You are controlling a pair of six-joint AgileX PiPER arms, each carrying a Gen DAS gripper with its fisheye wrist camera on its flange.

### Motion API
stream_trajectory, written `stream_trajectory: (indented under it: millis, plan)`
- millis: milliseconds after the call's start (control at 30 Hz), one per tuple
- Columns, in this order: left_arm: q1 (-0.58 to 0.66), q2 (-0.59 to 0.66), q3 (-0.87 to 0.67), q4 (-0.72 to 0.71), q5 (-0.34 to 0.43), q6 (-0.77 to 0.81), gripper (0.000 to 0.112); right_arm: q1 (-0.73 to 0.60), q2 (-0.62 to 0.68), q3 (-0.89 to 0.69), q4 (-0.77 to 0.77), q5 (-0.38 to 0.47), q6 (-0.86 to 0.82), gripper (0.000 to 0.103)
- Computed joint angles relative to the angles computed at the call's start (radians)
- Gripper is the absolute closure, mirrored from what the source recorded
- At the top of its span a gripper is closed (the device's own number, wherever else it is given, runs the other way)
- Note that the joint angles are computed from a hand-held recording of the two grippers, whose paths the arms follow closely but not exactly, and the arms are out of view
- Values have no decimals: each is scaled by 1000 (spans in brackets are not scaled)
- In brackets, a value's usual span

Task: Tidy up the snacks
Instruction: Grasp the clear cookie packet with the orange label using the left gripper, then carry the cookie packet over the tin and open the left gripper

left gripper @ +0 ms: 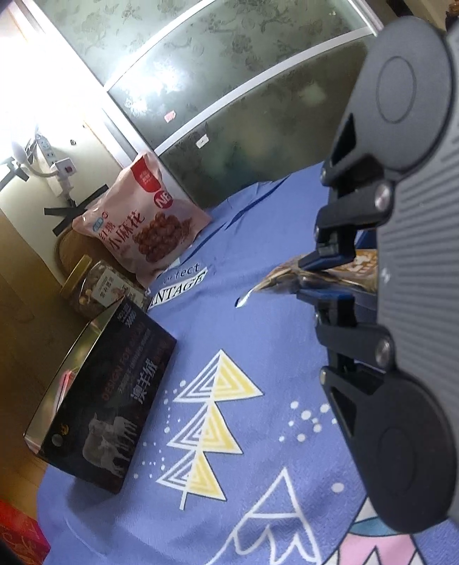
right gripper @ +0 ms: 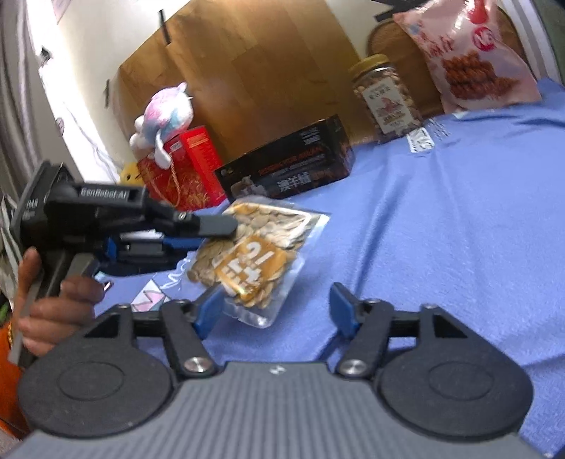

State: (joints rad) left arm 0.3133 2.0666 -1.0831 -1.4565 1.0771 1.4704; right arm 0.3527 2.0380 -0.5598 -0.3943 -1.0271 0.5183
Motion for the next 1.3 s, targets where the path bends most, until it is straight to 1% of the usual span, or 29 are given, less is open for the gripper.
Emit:
stream_trajectory:
  millis: [33,133,200,233,267,300,333,367,467,567,700,733,767,800,833,867,933,1000,1100,1167,1300]
  plan:
    - [2,3,-3,1,9,-5,100,6,-1,-6,-1,12,-14,19]
    - [10,22,-21,5,59,-17,100,59,-12,-27,79,75,-119,17]
    - [3,11,-13,-1,43,2,100,63,-16,-42,77,101,-113,18]
    - [-2,4,-7,-5,31,17,100,56,-18,-48,58,111,-92,21]
    - [-6,0,-3,-8,16,27,100,45,-20,-50,34,111,-67,28]
    - [-8,-4,-1,-7,-1,32,100,38,-20,-48,21,107,-49,32]
    - [-12,-7,0,-4,-20,33,100,35,-22,-44,19,105,-38,36]
    - [-11,-6,-2,-2,-29,32,100,29,-25,-41,9,105,-24,38]
    - [0,5,-16,11,-27,22,100,-3,-25,-34,-90,72,51,38]
    - [13,14,-24,15,-11,25,100,-60,-11,-42,-222,7,188,36]
    - [24,27,-38,25,15,10,100,-146,35,-70,-366,-97,379,37]
    - [24,25,-37,24,14,14,100,-160,46,-78,-386,-112,421,40]
    - [23,22,-31,18,9,21,100,-164,50,-83,-388,-112,443,53]
    - [24,20,-30,14,10,23,100,-162,44,-84,-381,-96,450,62]
    - [26,20,-32,13,16,22,100,-155,38,-90,-369,-64,456,82]
    - [27,22,-39,17,23,13,100,-157,39,-93,-374,-56,465,84]
    - [24,18,-37,11,16,19,100,-155,39,-87,-363,-71,465,85]
    - [22,18,-43,7,11,17,100,-134,18,-81,-330,-48,432,85]
    - [25,28,-77,7,24,-6,100,-114,0,-105,-307,-6,432,85]
    - [19,24,-110,7,14,-26,100,-102,-13,-139,-299,32,438,85]
    - [9,22,-218,1,-15,-78,100,-91,-8,-285,-335,133,488,85]
